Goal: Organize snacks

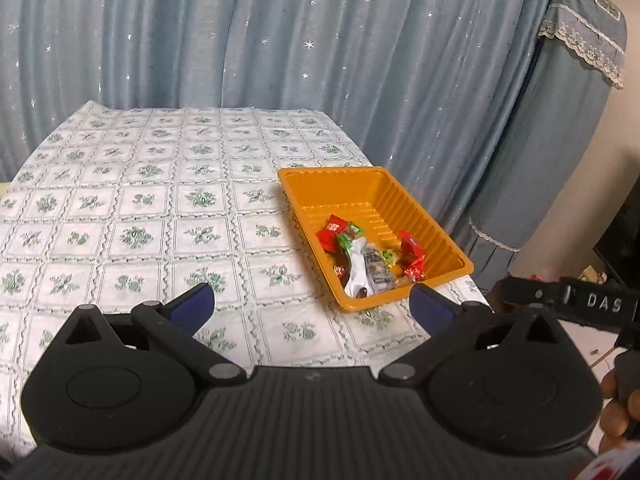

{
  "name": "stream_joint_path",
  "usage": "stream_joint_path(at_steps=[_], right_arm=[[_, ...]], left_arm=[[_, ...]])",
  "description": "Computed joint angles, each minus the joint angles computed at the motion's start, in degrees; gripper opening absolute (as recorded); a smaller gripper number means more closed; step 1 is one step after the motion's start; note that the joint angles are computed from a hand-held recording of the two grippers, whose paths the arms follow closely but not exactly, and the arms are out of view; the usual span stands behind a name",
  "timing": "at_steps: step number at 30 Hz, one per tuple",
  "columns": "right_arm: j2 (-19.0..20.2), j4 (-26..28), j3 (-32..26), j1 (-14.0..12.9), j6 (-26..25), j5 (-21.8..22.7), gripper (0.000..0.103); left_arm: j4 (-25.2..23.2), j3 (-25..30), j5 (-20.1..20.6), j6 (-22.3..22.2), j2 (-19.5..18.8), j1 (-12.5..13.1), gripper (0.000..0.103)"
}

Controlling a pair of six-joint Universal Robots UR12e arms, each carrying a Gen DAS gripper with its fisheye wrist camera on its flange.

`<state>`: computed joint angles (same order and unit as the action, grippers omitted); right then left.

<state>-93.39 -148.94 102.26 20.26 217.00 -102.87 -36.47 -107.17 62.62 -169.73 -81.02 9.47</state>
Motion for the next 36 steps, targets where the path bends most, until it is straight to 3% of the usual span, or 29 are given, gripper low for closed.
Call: stream_joint_path(at_steps=[5, 21, 36], right_arm=[[-1.0, 1.9, 0.2, 1.4, 0.8, -0.7, 0.078], [-2.8, 6.8, -0.7, 6.6, -1.5, -8.6, 0.078], [-3.5, 7.9, -0.8, 8.8, -3.2, -11.6, 0.079]], left_arm=[[-0.1, -1.1, 2.1, 0.8, 2.1, 0.6, 0.103], [-3.6, -3.0, 1.2, 1.4, 7.1, 2.5, 0.103], [-4.3, -4.3, 2.8, 3.0, 9.6, 3.0, 0.103]])
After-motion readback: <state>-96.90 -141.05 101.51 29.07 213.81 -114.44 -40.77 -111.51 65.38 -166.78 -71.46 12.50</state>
